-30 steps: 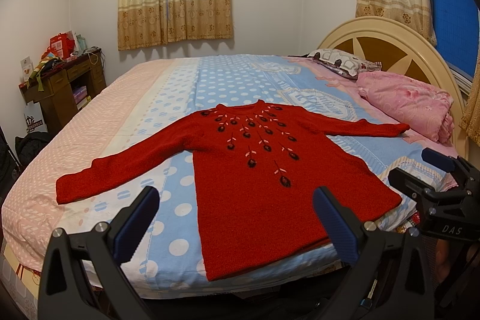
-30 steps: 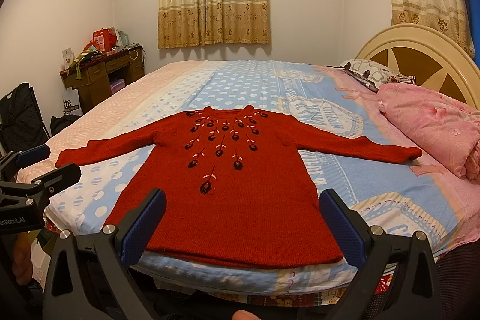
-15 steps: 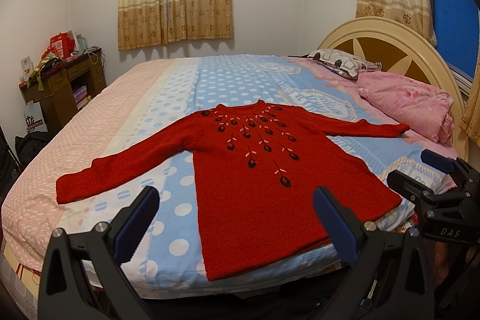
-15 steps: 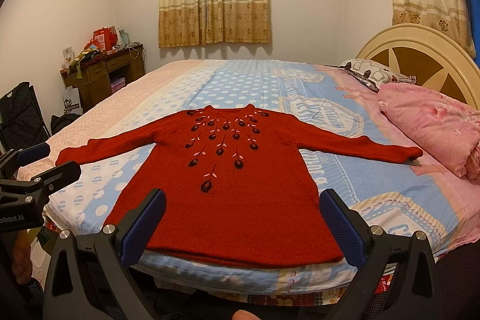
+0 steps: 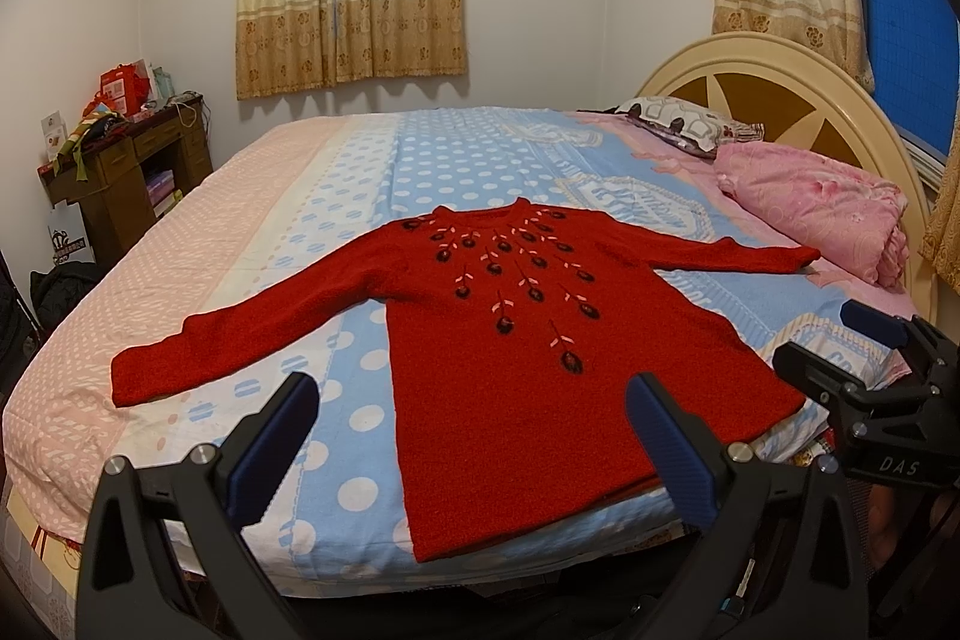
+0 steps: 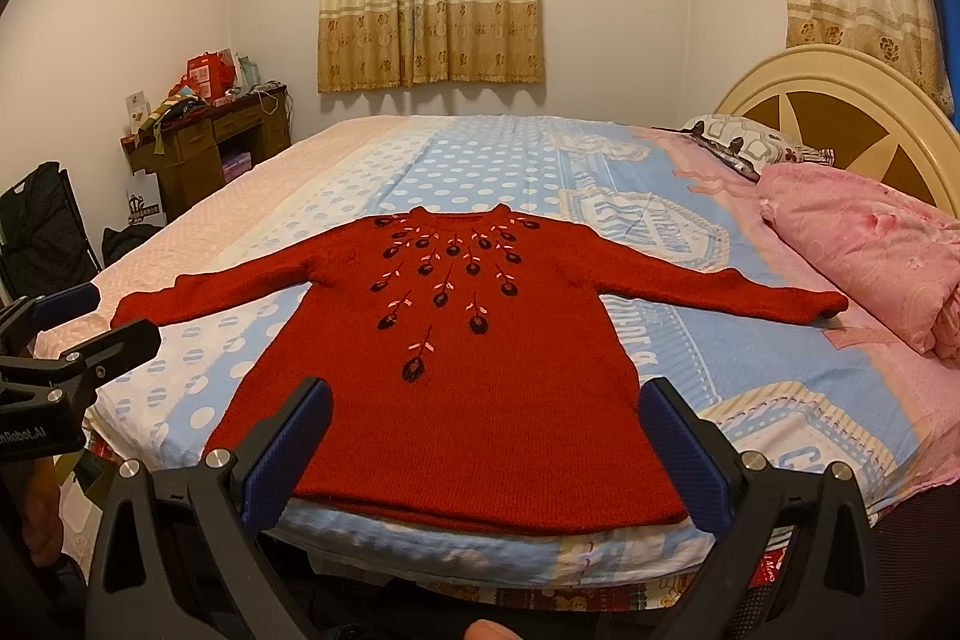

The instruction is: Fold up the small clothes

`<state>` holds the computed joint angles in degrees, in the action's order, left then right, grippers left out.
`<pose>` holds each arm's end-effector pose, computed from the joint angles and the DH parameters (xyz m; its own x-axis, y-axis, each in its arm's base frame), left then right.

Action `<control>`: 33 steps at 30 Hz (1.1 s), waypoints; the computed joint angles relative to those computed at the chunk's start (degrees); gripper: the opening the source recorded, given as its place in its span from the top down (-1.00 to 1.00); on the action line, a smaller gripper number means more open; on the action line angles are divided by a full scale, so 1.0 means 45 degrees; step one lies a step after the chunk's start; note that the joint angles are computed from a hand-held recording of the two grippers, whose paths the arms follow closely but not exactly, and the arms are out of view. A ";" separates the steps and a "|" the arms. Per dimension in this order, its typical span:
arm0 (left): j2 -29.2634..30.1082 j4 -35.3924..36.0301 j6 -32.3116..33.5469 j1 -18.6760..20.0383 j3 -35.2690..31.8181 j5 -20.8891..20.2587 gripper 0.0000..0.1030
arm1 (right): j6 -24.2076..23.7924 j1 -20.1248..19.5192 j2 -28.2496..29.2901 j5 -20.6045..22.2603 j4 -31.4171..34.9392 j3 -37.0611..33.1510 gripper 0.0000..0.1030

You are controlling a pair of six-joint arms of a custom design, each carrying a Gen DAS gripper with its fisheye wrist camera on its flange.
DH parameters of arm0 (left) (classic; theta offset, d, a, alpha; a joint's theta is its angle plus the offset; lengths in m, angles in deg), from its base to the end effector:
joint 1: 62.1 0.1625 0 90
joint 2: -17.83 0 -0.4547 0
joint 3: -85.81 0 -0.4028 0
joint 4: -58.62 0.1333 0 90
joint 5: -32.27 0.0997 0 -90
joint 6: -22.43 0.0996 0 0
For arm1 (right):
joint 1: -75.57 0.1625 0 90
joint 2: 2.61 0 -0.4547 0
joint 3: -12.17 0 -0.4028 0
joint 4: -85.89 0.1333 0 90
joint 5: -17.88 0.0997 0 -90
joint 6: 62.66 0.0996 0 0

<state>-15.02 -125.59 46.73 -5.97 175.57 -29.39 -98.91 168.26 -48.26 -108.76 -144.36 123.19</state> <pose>-0.2593 -0.7104 0.0624 -0.6297 0.5012 -0.5935 0.7708 0.4984 -0.3969 0.1014 -0.5848 0.1969 -0.6609 0.2797 0.6964 -0.4998 0.5281 -0.6865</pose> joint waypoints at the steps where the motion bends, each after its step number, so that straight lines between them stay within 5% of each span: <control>1: 0.0014 -0.0016 0.0039 0.0002 -0.0011 0.0010 -1.00 | 0.0012 -0.0006 0.0007 -0.0012 0.0018 0.0006 -0.98; 17: 0.2174 0.0274 0.2490 0.0675 -0.3437 0.0609 -1.00 | 0.1699 -0.2042 -0.1165 0.1125 0.2324 -0.0797 -0.98; 33: 0.5294 0.3819 0.2696 0.1234 -0.9348 0.0984 -1.00 | 0.4671 -0.4464 -0.2244 0.0541 0.6145 -0.3408 -0.97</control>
<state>8.80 -108.41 58.86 -0.42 133.50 -24.96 -77.89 148.17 -58.36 -106.33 -116.71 107.85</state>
